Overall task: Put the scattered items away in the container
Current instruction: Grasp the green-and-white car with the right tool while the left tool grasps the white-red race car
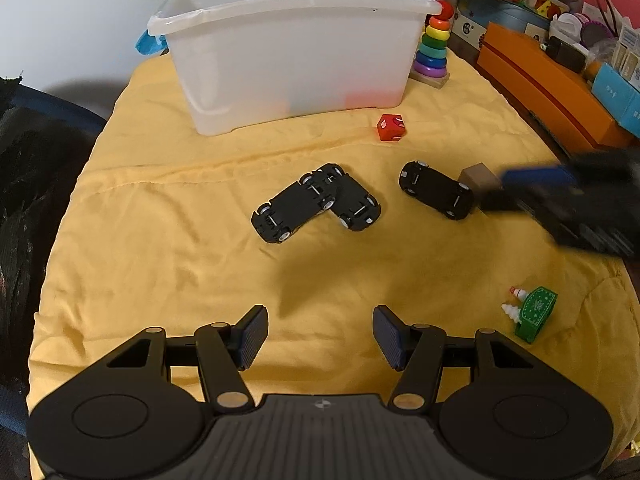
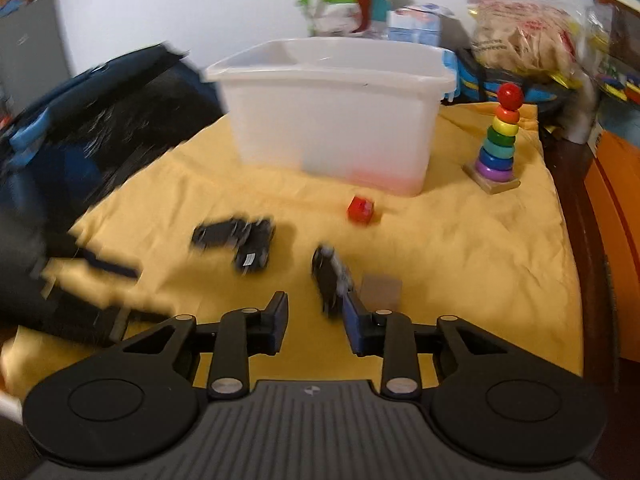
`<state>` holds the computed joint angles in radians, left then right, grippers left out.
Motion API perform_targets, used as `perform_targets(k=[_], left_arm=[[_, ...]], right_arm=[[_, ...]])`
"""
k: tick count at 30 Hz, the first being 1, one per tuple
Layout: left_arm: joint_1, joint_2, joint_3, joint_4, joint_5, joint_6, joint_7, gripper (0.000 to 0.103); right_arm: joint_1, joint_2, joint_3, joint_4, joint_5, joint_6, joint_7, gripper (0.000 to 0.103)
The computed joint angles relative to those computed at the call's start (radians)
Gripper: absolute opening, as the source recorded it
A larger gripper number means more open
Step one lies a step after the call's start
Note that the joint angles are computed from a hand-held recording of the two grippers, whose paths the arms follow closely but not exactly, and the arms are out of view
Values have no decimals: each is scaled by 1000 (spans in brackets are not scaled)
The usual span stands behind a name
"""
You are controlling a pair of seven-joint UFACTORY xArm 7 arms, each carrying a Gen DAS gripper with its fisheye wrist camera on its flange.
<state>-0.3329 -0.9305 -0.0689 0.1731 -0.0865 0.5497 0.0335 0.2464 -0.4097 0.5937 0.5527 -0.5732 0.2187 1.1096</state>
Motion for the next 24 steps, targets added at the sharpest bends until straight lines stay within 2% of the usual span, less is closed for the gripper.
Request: perform_targets(k=[2, 5, 7, 9, 11, 13, 14, 15, 16, 17, 19, 22, 23, 24], left_arm=[[2, -14, 4, -5, 7, 7, 10, 62], [15, -45, 9, -18, 16, 16, 21, 62], [30, -51, 10, -20, 21, 22, 20, 62], [48, -52, 13, -20, 25, 23, 17, 62], [59, -52, 21, -20, 24, 23, 17, 62], [69, -42, 30, -17, 20, 21, 18, 62], [73, -36, 37, -16, 16, 19, 20, 62], [76, -25, 39, -12, 12, 15, 20, 62], [79, -17, 40, -8, 11, 11, 20, 62], [80, -8, 43, -4, 10, 2, 25, 62], [76, 4, 47, 0, 9, -21, 39, 62], [58, 23, 65, 5, 8, -59, 91, 62], [54, 22, 63, 1, 13, -76, 109, 62], [52, 21, 58, -5, 25, -100, 134, 62]], right_arm=[[-119, 76, 93, 71, -108, 15, 65, 31], [-176, 168, 137, 141, -263, 29, 133, 31], [-178, 210, 153, 178, -321, 100, 171, 32], [-140, 234, 127, 190, -270, 161, 151, 33], [-73, 215, 58, 152, -177, 94, 68, 32], [1, 183, 2, 111, -136, 13, -46, 32], [80, 175, -63, 94, -111, -17, -113, 31], [118, 166, -89, 84, -86, -26, -139, 30], [114, 145, -77, 74, -73, -25, -123, 30], [68, 120, -34, 65, -89, -24, -65, 31], [35, 110, -17, 64, -129, -11, 31, 33], [34, 159, -35, 85, -129, 6, 75, 37], [36, 179, -44, 89, -140, -7, 90, 44], [41, 197, -52, 94, -150, -9, 106, 46]])
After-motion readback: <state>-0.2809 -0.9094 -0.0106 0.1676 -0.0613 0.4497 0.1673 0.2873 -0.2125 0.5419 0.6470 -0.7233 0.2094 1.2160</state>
